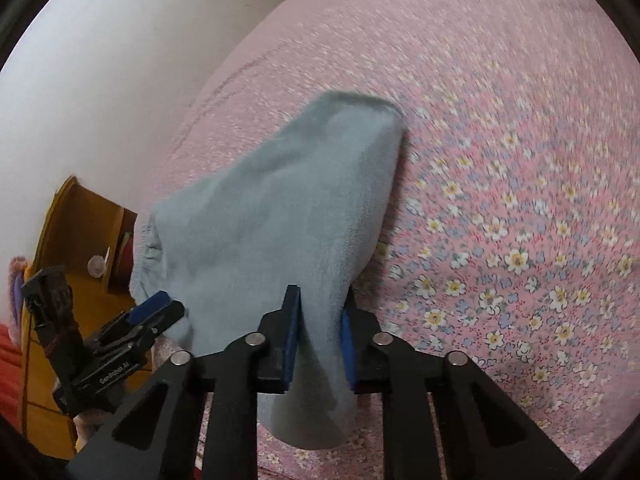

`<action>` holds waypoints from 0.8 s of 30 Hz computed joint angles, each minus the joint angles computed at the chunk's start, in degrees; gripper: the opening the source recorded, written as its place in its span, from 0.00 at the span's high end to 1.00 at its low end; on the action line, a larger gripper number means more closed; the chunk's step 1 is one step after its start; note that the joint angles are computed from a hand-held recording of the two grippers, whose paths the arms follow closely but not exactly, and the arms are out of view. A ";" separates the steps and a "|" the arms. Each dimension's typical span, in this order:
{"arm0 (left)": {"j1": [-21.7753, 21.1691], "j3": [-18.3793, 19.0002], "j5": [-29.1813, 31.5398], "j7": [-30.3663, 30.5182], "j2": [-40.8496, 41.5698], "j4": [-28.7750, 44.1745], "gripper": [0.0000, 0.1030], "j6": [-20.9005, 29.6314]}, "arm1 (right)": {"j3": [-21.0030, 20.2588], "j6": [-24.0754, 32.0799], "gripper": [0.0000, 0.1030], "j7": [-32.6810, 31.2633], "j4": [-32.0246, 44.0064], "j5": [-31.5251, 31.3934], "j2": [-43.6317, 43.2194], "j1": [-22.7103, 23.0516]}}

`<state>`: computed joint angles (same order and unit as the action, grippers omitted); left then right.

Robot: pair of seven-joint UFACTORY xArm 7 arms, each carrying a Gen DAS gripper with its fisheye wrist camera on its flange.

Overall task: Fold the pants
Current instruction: 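Grasp the folded pants edge with the right tool and lift it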

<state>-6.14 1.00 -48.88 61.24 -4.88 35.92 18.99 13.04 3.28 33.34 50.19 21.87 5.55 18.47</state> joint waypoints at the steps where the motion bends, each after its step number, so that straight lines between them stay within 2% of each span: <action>1: 0.03 0.29 -0.96 0.78 -0.50 -0.05 0.43 0.81 | -1.22 -0.09 0.84 2.16 -0.02 -3.07 -0.49 1.05; 4: 0.09 0.77 -2.15 2.19 -1.18 -0.17 0.43 2.69 | -1.72 -0.49 0.85 3.36 0.05 -6.26 -2.00 1.64; 8: 0.01 0.72 -2.76 3.23 -1.41 -0.91 0.43 2.71 | -0.94 -0.59 0.86 -0.63 1.21 -4.62 -3.03 1.35; 10: -0.15 0.74 -3.12 3.82 -1.72 -1.24 0.43 2.85 | -1.40 -0.05 0.87 -0.48 2.37 -6.70 -3.38 1.81; 15: -0.32 0.78 -2.12 2.56 -2.63 -1.51 0.43 3.42 | -2.32 2.57 0.87 0.19 6.72 -11.23 -2.15 2.27; 18: -0.43 1.42 -2.41 2.66 -4.08 -2.03 0.43 3.70 | -3.05 3.84 0.87 2.85 9.80 -15.45 -0.23 3.13; 24: -0.22 3.80 -2.78 3.43 -6.89 -2.50 0.43 4.33 | -2.73 6.96 0.87 1.09 13.04 -17.45 0.87 2.90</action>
